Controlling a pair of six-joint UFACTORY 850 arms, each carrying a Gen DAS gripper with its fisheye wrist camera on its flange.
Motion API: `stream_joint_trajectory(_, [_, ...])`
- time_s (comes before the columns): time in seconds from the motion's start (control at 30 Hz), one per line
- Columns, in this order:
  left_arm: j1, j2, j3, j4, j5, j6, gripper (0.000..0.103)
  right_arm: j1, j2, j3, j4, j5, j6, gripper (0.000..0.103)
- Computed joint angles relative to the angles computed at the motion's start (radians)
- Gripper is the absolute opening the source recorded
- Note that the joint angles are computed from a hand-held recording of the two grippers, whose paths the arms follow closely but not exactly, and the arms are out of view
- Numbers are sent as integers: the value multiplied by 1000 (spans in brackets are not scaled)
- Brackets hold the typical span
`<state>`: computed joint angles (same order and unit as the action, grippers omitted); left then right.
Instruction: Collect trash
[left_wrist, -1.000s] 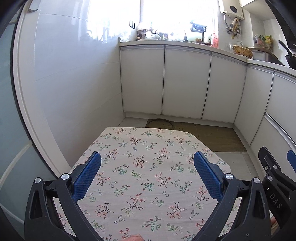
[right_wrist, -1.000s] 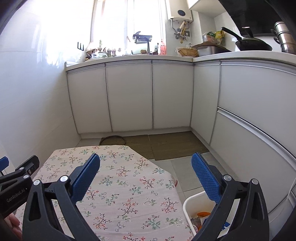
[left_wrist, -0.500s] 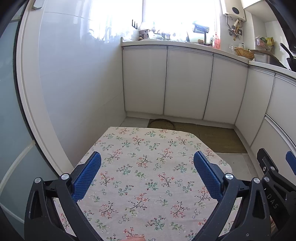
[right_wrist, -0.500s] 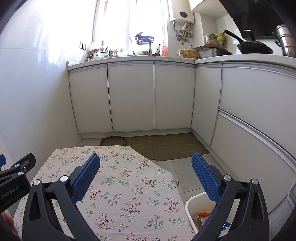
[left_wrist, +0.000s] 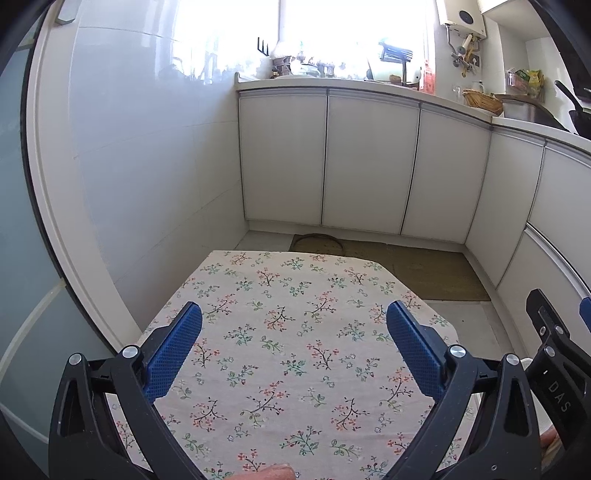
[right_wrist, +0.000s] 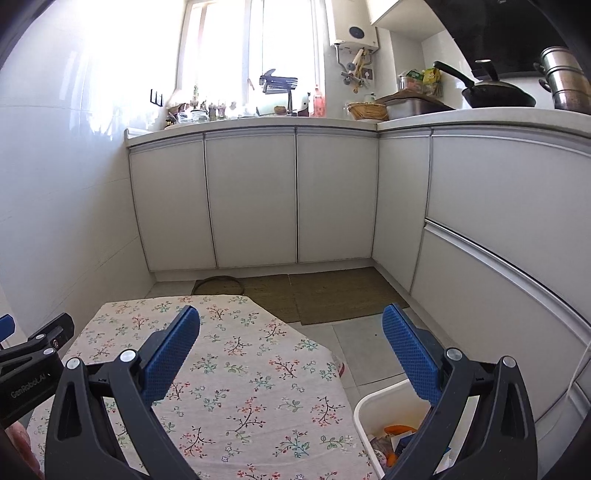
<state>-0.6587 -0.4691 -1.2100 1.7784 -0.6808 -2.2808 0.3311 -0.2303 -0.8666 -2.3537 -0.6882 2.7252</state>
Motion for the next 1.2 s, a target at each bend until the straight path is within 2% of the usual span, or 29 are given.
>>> stream_joint_trajectory(0.57, [2,-11,-7,5,1,-6,94,-8,-1,-1,3,16,-6,96])
stream_joint_trajectory(0.77, [1,-6,8,61,8,-53,87,-9,1,1,0,14,-2,96])
stream_joint_trajectory(0.83, [-1,-4,12,81,12,-66,81,-9,2,1,0,15,-3,96])
stream_joint_trajectory(0.93, [-3,-7,12,87,13,-68,79,-8,0,-1,1,19,-4,96])
stream_joint_trajectory(1.0, [-2,-7,11,88,12,-77,82,-7,0,0,0,17,-2,96])
stream_joint_trajectory(1.03, [-2,-7,12,88,3,-86,89,-5,-1,-1,2,16,-4,96])
stream_joint_trajectory(1.1, [-3,-9,6,60,-13,-71,96,-4,-1,-1,2,12,-3,96])
stream_joint_trajectory(1.2, [-1,-7,3,35,-7,-57,96,-3,-3,-2,6,11,-6,96])
